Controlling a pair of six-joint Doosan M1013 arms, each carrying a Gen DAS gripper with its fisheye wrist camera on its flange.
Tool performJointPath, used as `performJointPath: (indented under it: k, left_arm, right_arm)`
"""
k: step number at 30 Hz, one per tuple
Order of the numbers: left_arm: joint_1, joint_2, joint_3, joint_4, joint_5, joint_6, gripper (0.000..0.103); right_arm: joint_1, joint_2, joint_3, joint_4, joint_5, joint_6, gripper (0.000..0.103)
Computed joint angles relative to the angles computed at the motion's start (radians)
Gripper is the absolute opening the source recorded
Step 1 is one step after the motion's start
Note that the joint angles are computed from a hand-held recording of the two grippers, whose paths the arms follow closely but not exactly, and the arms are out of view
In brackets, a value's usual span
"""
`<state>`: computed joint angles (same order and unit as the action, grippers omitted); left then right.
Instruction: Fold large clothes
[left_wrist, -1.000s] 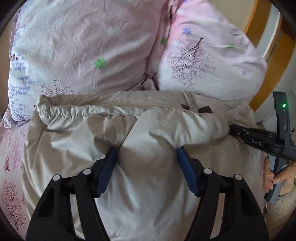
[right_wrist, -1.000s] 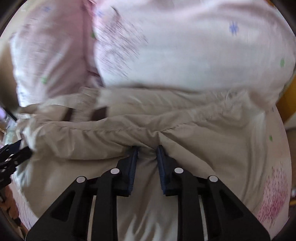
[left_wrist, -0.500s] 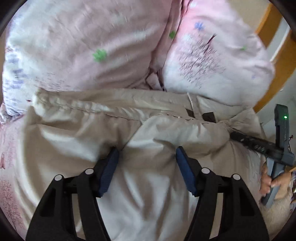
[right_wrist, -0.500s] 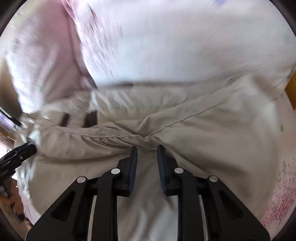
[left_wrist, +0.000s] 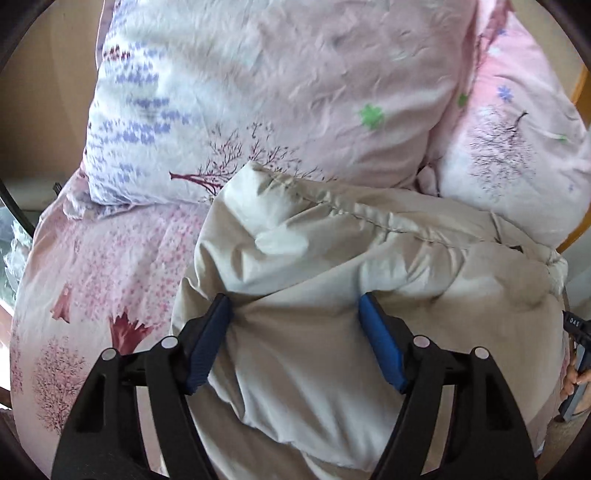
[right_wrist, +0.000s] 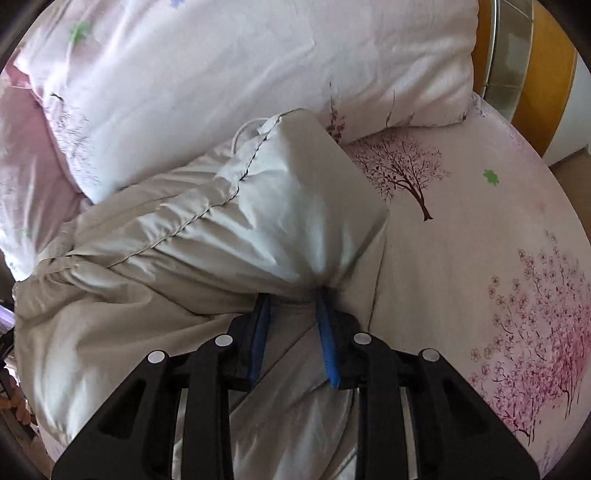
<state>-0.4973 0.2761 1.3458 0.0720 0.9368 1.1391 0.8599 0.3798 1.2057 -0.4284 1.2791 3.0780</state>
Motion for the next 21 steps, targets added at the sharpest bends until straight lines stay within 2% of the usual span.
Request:
performJointPath:
  k: [4, 6, 10, 14, 17, 21]
  left_arm:
    - [0.001, 0.007, 0.000, 0.005, 0.009, -0.027, 0.073]
    - [0.005, -0.007, 0.018, -0.007, -0.014, -0.023, 0.072]
    - [0.017, -0.093, 0.113, -0.043, -0.115, 0.002, 0.070]
    - [-0.010, -0.182, 0.209, 0.071, -0.193, -0.058, 0.070]
    - [-0.039, -0.201, 0.238, 0.152, -0.191, -0.106, 0.071]
    - [-0.075, -0.186, 0.246, 0.263, -0.132, -0.158, 0.073]
  right_arm:
    - [-0.008, -0.006, 0.021, 0.009, -0.030, 0.031, 0.026]
    - [-0.005, -0.011, 0.031, -0.016, -0.055, 0.050, 0.026]
    - [0.052, -0.066, 0.092, -0.163, -0.094, 0.163, 0.027]
    - [0.105, -0.090, 0.114, -0.246, -0.051, 0.223, 0.028]
    - [0.128, -0.080, 0.104, -0.252, -0.013, 0.213, 0.028]
    - [0.126, -0.055, 0.086, -0.218, 0.018, 0.186, 0.028]
